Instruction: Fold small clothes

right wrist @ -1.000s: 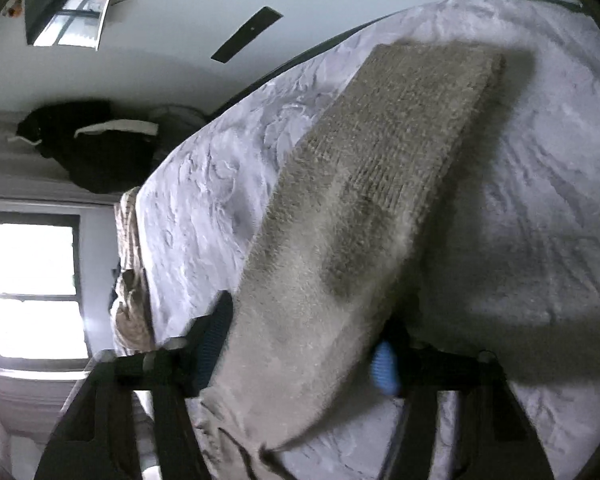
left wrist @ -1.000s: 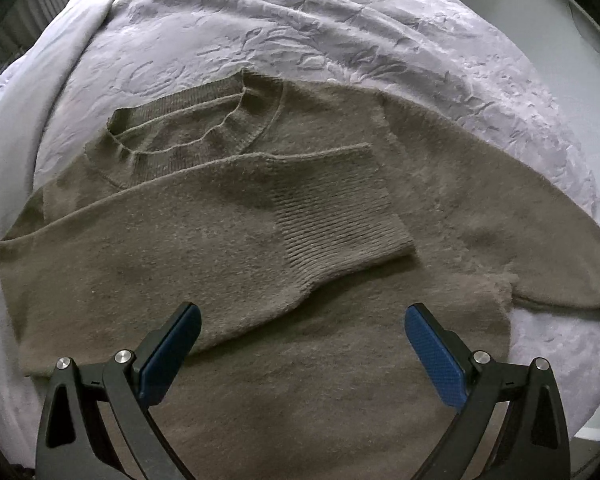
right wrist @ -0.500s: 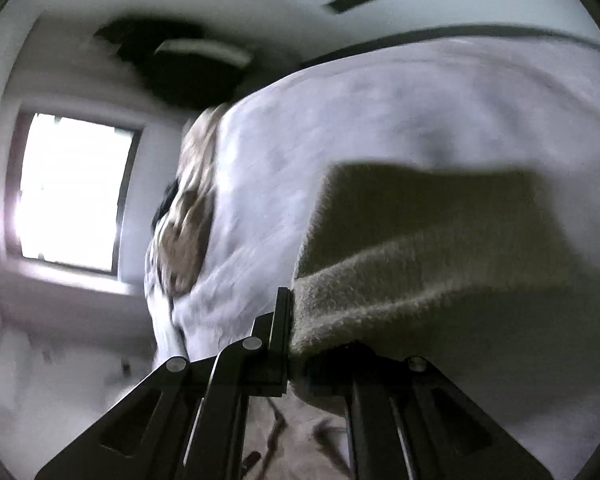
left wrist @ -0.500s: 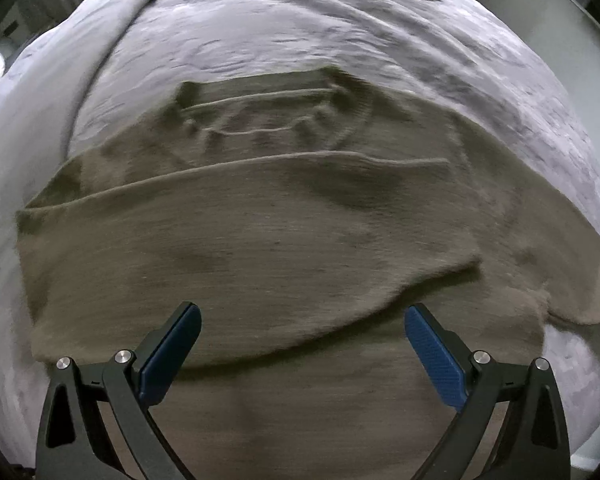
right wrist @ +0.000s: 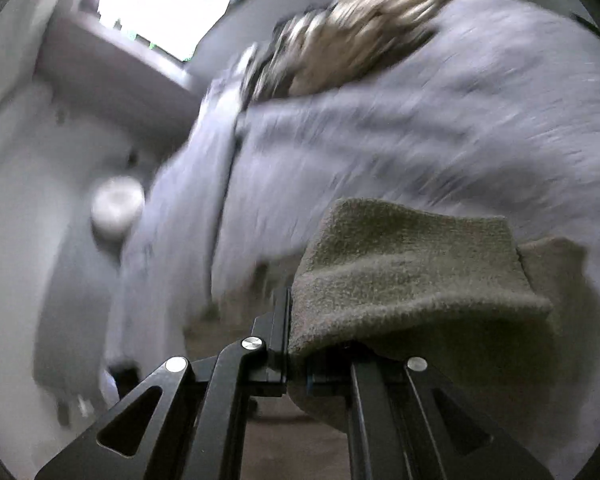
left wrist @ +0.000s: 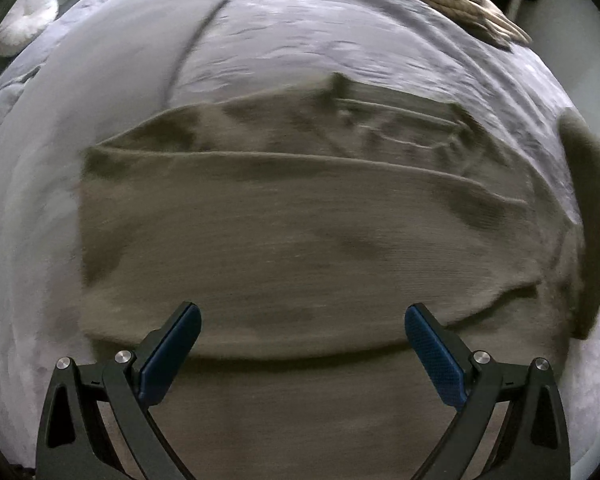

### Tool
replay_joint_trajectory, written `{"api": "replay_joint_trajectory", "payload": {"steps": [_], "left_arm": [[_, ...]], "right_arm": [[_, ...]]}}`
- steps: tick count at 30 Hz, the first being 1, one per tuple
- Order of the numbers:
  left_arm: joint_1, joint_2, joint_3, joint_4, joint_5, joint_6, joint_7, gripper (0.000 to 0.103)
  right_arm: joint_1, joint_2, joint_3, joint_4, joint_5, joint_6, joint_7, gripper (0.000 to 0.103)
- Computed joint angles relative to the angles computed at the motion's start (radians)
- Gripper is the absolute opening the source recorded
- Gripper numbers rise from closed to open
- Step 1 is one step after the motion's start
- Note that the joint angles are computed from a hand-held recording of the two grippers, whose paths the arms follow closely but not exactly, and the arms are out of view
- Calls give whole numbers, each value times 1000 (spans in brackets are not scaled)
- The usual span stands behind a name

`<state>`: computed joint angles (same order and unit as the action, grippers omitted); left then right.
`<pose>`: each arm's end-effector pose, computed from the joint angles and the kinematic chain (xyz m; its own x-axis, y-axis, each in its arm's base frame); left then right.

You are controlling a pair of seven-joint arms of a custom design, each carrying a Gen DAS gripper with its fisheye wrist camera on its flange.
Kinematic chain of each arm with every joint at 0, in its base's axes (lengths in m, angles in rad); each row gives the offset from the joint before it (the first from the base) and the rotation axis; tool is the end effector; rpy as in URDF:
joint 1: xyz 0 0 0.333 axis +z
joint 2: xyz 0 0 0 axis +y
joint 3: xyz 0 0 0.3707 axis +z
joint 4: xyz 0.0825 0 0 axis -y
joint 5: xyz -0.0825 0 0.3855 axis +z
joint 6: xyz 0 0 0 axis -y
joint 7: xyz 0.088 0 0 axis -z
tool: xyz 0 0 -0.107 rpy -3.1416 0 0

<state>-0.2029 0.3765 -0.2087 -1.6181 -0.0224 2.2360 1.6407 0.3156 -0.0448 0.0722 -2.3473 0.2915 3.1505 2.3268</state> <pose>0.6573 -0.2639 0.4861 -0.4392 -0.8949 0.0793 -0.8777 0.4085 -0.2505 0.5128 0.1824 0.5033 -0.3419 -0.6817 -0.6468 -0.6317 0.6763 -0.3789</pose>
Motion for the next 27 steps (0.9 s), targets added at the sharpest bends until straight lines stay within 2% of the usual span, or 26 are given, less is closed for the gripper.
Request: {"api": "replay_joint_trajectory", "payload": {"steps": [3,5,6,7,9,10,11,13,16,17,18,19,21,23,27], "left_arm": [[7,3,14,-2,9,3,-21,102],[15,-4,17,-16,9,11,-22,102],[24,-8,18,-22,6,13,-14,102],[34,-12,19,-27,1,19,-7,102],[41,-17,19,-38,-5,32,-3,102],[45,-17,20,-40,-8,36,-1,102],[51,-16,20,-41,-12,36,5,102],[68,-14,19,-42,-31,36,22,102],[88,-25,17,-53,-61,46,41,102],[94,-33,16,-62,-72,51,48,102],[101,-38,15,-66,-85,54,57,102],[113,-41,10,-67,-109,54,77,102],[131,-50,6,-69,-144,52,113,102],[139,-41,5,-50,-170,45,134,102],[169,-36,2,-32,-243,32,173,102]], "right_arm": [[15,106,14,125,15,-204,-35,9],[5,148,41,156,87,-258,-60,10],[-4,160,53,160,142,-263,-79,20],[-10,157,68,146,205,-248,-92,38],[-21,130,111,98,392,-174,-175,53],[-22,123,121,86,475,-144,-217,53],[-14,115,110,69,488,-127,-203,53],[9,92,81,31,431,-84,-97,53],[12,85,60,4,416,-16,-12,51],[6,88,66,5,451,11,-24,46],[-9,94,90,14,535,34,-87,25],[-19,106,100,31,557,42,-110,8],[-13,115,79,58,471,21,-87,8],[8,135,49,108,303,-22,-69,8],[30,217,49,277,59,-226,-137,8]]}}
